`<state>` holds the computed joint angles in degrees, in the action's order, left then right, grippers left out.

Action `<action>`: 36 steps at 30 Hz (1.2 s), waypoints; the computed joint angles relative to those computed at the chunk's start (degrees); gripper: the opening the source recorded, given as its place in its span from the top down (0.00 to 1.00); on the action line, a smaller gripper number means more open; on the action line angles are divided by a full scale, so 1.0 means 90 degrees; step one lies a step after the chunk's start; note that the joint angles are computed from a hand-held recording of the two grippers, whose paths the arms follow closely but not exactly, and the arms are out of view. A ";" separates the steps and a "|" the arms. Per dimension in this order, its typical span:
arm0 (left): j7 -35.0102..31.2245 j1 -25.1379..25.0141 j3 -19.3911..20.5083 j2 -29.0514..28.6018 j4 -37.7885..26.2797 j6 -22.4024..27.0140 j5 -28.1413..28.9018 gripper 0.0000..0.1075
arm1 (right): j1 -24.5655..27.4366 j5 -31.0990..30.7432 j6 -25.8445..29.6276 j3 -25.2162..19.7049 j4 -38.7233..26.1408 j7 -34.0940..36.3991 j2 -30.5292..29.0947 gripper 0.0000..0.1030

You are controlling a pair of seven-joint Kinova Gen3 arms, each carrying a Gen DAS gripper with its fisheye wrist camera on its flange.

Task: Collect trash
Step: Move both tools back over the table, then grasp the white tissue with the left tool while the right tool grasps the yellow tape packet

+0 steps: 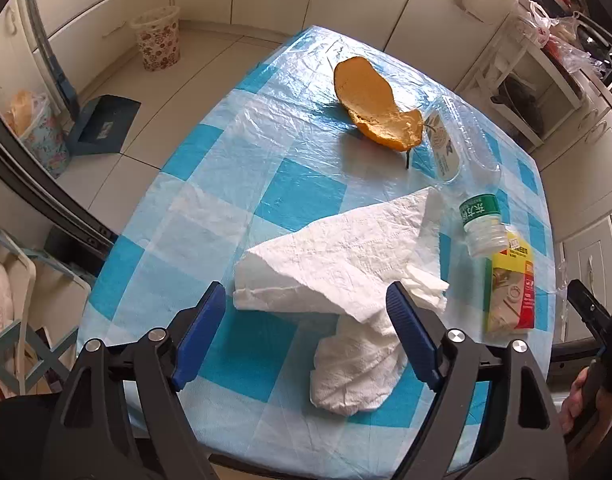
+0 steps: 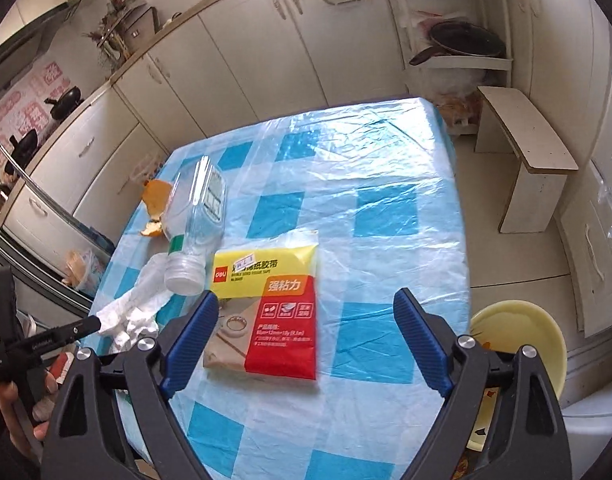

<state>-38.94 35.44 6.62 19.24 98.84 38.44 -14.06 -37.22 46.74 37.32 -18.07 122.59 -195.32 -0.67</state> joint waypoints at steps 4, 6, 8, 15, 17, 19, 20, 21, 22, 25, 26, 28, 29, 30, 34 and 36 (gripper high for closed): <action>-0.0119 -0.0101 0.0008 0.0296 -0.0222 0.0048 0.0140 0.25 | -0.0161 -0.0141 0.0254 0.0023 -0.0314 0.0362 0.0367 0.16; -0.0229 -0.0161 0.0021 0.0426 -0.0336 0.0011 0.0238 0.25 | -0.0268 -0.0205 0.0325 0.0107 -0.0426 0.0517 0.0529 0.16; -0.0328 -0.0165 0.0014 0.0519 -0.0438 -0.0013 0.0301 0.25 | -0.0363 -0.0296 0.0335 0.0203 -0.0520 0.0632 0.0655 0.16; -0.0509 -0.0128 -0.0048 0.0642 -0.0602 -0.0132 0.0376 0.59 | -0.0675 -0.0457 0.0509 0.0488 -0.0949 0.1049 0.1073 0.15; -0.0813 -0.0423 0.0135 0.0614 -0.0498 -0.0305 0.0744 0.87 | -0.0759 -0.0508 0.0605 0.0554 -0.1099 0.1220 0.1207 0.15; -0.0983 -0.0565 0.0177 0.0542 -0.0341 -0.0502 0.0998 0.92 | -0.0847 -0.0567 0.0716 0.0617 -0.1255 0.1409 0.1349 0.15; -0.1065 -0.0635 0.0175 0.0484 -0.0241 -0.0622 0.1086 0.96 | -0.0898 -0.0584 0.0774 0.0649 -0.1321 0.1487 0.1413 0.15; -0.1192 -0.0755 0.0227 0.0400 -0.0111 -0.0786 0.1233 0.98 | -0.0952 -0.0587 0.0829 0.0682 -0.1378 0.1549 0.1469 0.15; -0.1349 -0.0900 0.0305 0.0289 0.0039 -0.0990 0.1410 0.98 | -0.1009 -0.0586 0.0895 0.0712 -0.1430 0.1600 0.1517 0.15; -0.1554 -0.1050 0.0313 -0.0061 0.0442 -0.1516 0.1659 0.99 | -0.1125 -0.0607 0.1005 0.0792 -0.1533 0.1726 0.1627 0.15; -0.1689 -0.1176 0.0386 -0.0172 0.0567 -0.1674 0.1813 0.99 | -0.1152 -0.0612 0.1026 0.0817 -0.1550 0.1750 0.1649 0.15; -0.1758 -0.1199 0.0344 -0.0284 0.0671 -0.1750 0.1898 0.99 | -0.1187 -0.0613 0.1011 0.0860 -0.1540 0.1758 0.1663 0.16; -0.1722 -0.1170 0.0277 -0.0317 0.0709 -0.1770 0.1888 0.99 | -0.1189 -0.0622 0.0990 0.0876 -0.1531 0.1776 0.1670 0.19; -0.1740 -0.1199 0.0259 -0.0311 0.0710 -0.1734 0.1908 0.99 | -0.1179 -0.0649 0.0967 0.0888 -0.1533 0.1814 0.1682 0.26; -0.1599 -0.1159 0.0109 -0.0068 0.0511 -0.1258 0.1828 0.97 | -0.1127 -0.0757 0.0792 0.0922 -0.1471 0.1929 0.1630 0.54; -0.1554 -0.1121 0.0066 0.0082 0.0393 -0.1036 0.1726 0.87 | -0.1123 -0.0794 0.0805 0.0922 -0.1461 0.1983 0.1600 0.60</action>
